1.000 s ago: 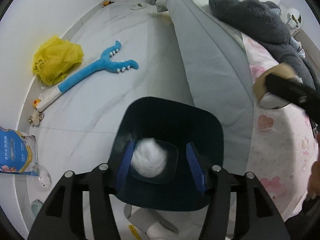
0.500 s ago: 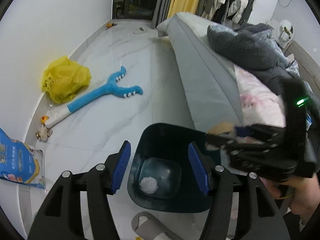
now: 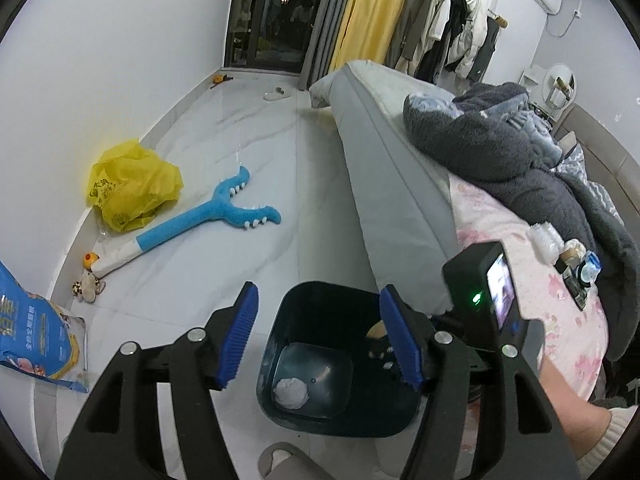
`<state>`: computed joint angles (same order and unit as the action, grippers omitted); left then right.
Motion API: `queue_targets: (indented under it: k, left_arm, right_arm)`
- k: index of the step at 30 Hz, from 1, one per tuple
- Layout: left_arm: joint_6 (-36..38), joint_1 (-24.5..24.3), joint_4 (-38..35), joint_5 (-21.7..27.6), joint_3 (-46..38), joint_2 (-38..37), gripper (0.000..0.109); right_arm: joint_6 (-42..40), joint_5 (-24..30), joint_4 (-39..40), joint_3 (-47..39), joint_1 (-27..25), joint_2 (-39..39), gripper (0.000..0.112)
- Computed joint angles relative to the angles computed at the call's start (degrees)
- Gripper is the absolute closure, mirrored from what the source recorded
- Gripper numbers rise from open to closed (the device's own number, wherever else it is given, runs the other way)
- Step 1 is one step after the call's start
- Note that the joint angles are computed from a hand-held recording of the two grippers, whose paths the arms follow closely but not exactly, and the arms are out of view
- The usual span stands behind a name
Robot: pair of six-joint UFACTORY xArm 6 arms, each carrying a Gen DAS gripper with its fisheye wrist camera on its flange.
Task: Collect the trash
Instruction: 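Move both tools back over the bed toward the remaining items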
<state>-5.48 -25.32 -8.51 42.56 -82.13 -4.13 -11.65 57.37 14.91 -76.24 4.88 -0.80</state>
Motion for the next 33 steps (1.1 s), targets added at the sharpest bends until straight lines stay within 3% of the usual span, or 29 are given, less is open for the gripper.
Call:
queue_targets:
  k: [7, 12, 19, 33]
  left_arm:
    - [-0.6, -1.1, 1.5, -1.1, -1.0, -0.2, 0.042]
    - [-1.0, -2.2, 2.2, -1.8, -2.5, 0.0, 0.041]
    - [-2.4, -4.6, 3.6, -2.2, -5.4, 1.2, 0.040]
    - [-4.4, -10.9, 5.0, -2.5, -12.3, 6.0, 0.038]
  right_arm:
    - [-1.8, 1.1, 1.3, 0.3, -0.7, -1.8, 0.032]
    - [-3.7, 1.9, 3.8, 0.0, -2.1, -4.1, 0.020]
    - [-9.2, -0.9, 9.0, 1.1, -5.1, -9.1, 0.016]
    - [-14.6, -2.1, 10.8, 2.1, -15.5, -14.6, 0.016]
